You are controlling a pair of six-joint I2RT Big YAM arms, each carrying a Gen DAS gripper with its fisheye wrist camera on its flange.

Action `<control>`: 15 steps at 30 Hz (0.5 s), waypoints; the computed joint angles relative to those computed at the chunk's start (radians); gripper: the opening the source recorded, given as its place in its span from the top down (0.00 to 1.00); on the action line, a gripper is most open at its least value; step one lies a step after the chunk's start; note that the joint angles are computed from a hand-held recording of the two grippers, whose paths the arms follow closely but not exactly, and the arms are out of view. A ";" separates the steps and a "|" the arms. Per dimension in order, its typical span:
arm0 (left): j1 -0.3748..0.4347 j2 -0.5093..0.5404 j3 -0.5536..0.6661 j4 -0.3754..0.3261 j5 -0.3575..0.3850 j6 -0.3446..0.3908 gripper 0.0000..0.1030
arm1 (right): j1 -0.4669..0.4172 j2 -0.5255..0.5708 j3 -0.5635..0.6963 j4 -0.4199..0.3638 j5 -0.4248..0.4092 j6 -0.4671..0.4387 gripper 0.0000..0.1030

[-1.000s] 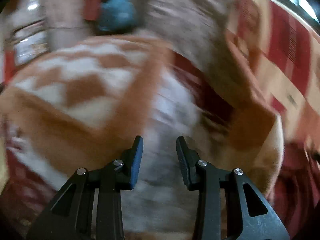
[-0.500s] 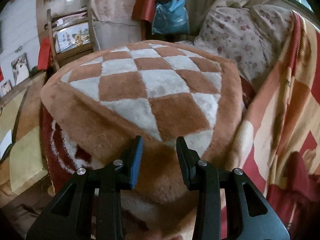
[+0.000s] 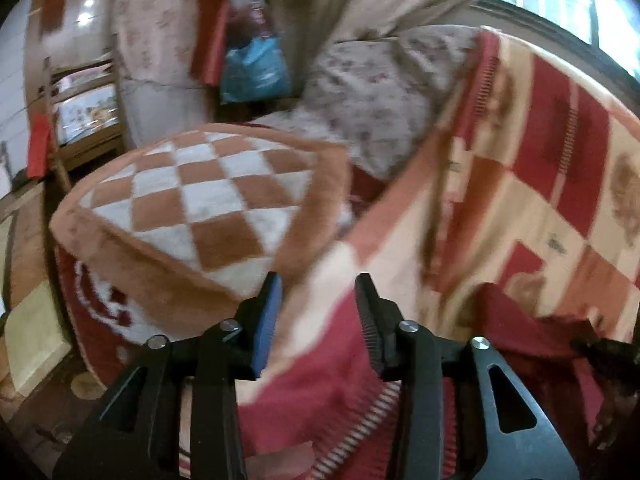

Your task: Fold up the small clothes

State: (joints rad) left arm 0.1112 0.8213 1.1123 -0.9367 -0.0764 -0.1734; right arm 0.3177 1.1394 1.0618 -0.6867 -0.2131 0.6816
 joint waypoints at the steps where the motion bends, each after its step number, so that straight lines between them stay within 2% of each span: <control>1: -0.033 -0.003 0.005 -0.011 -0.004 -0.009 0.61 | -0.012 -0.036 -0.009 -0.002 0.000 -0.013 0.91; 3: -0.118 -0.003 0.013 -0.025 -0.022 -0.031 0.61 | -0.036 -0.096 -0.020 -0.019 -0.005 -0.034 0.91; 8: -0.389 0.035 0.025 -0.056 -0.124 -0.093 0.61 | -0.130 -0.260 -0.039 -0.117 0.016 -0.130 0.91; 12: -0.540 0.092 0.033 -0.074 -0.155 -0.155 0.61 | -0.239 -0.354 -0.053 -0.191 -0.003 -0.200 0.91; 15: -0.623 0.139 0.034 -0.087 -0.154 -0.198 0.61 | -0.328 -0.400 -0.060 -0.261 -0.031 -0.258 0.91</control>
State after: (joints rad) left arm -0.5121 0.9607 1.1464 -1.0234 -0.2308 -0.3715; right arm -0.0107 0.7392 1.0016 -0.9473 -0.2444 0.4235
